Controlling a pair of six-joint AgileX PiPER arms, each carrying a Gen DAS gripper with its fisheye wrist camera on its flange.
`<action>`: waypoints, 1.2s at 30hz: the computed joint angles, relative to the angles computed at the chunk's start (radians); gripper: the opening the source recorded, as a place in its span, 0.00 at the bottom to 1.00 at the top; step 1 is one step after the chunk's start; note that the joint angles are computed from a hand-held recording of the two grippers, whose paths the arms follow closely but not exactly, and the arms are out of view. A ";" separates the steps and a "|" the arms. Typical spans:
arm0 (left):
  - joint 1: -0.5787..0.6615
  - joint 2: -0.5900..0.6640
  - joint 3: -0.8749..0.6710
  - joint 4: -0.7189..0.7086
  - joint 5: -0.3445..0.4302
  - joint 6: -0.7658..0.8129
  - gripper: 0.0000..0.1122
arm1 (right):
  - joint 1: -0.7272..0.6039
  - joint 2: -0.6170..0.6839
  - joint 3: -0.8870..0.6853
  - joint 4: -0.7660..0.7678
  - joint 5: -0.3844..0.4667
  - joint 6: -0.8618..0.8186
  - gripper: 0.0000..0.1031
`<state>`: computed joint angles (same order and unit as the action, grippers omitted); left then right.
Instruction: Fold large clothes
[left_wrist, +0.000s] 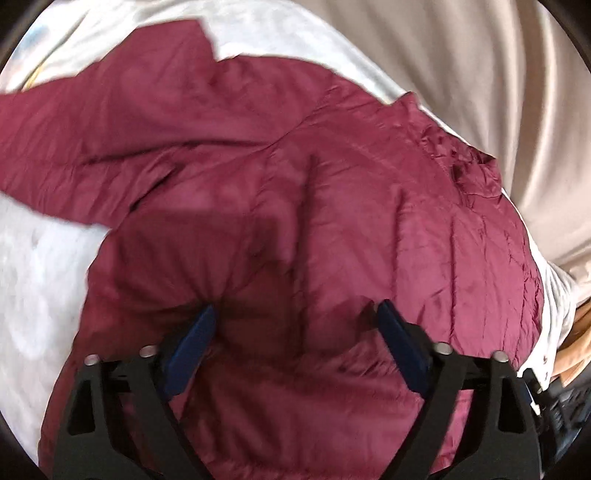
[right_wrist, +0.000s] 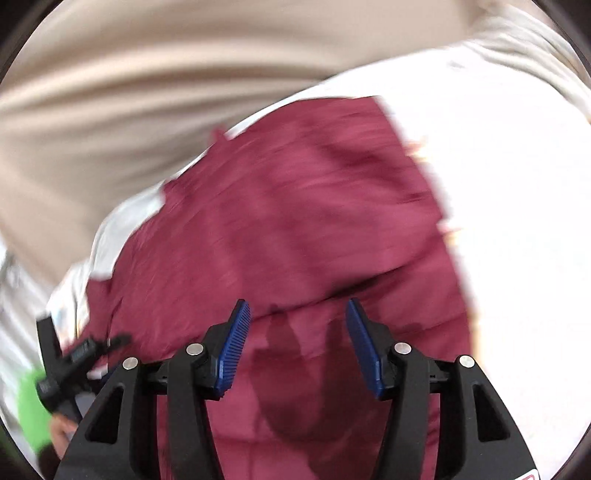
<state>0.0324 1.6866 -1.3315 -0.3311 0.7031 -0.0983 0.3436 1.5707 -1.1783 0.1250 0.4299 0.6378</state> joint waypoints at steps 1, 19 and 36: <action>0.000 0.012 -0.017 -0.051 0.005 0.060 0.35 | -0.027 0.007 -0.001 0.045 -0.004 -0.037 0.53; -0.140 0.211 -0.241 0.348 -0.104 -0.155 0.03 | -0.088 0.161 -0.161 -0.129 0.045 -0.032 0.03; -0.145 0.183 -0.168 0.375 -0.220 -0.171 0.08 | -0.130 0.256 -0.239 -0.147 0.050 -0.077 0.00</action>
<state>-0.1130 1.8700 -1.4991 0.0441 0.4833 -0.2691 0.2137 1.8264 -1.4176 -0.0222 0.4800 0.5611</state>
